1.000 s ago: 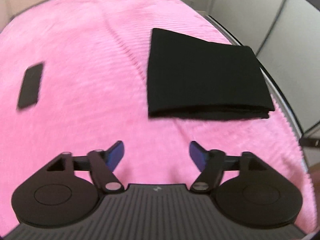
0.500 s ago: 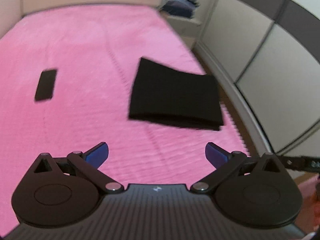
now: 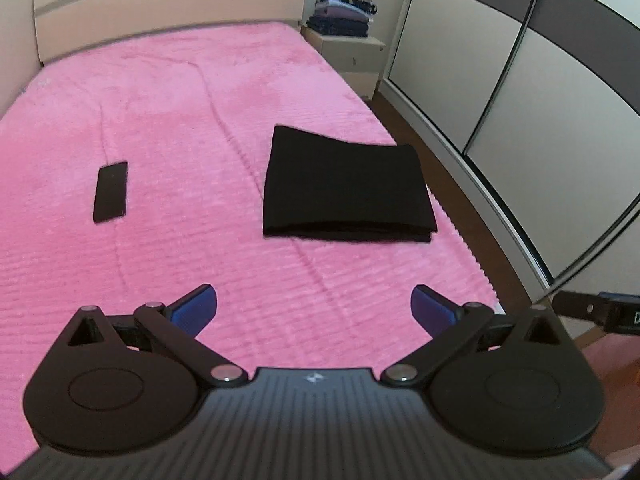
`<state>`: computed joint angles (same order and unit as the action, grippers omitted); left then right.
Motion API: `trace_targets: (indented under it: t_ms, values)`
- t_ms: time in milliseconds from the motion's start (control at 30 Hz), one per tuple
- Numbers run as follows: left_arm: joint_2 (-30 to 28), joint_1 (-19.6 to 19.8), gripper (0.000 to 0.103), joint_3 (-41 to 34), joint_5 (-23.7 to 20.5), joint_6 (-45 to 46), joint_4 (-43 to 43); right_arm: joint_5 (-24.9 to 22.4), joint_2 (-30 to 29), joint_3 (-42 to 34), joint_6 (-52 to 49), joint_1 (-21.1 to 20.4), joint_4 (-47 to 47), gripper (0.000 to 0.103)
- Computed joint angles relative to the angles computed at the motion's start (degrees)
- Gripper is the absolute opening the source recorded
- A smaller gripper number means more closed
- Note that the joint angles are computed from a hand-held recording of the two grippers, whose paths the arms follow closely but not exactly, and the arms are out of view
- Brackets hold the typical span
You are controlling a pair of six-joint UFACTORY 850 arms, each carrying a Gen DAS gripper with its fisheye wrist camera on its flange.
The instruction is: Fold clothes
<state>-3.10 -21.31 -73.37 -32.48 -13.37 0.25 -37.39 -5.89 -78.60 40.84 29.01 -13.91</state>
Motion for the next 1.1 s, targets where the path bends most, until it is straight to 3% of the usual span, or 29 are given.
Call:
trace_targets:
  t_ms: [100,333,500,867,1100]
  values:
    - [0.1,-0.4,0.101,-0.5,-2.2,-2.0,2.8,-0.1,0.4,0.1,1.8,0.9,-1.8,0.103]
    - [2.1,-0.3,0.101,1.4,-2.5,0.2,-0.5,-1.0,1.0,0.7,4.1,3.0,-2.9,0.103]
    - [2.6,-1.5,0.101,2.0,-3.3,-2.8,2.8,-1.7,1.5,1.4,2.5,3.1,-1.5,0.103]
    - [-0.7,-5.6,0.101,-0.5,-4.2,-15.1,12.6,0.2,0.5,0.7,-8.0,-1.3,5.6,0.103]
    - [-4.0,-6.2,0.100,-3.9,-5.8,-17.9,14.4,0.5,-2.0,-1.9,-13.6,-4.3,9.5,0.103]
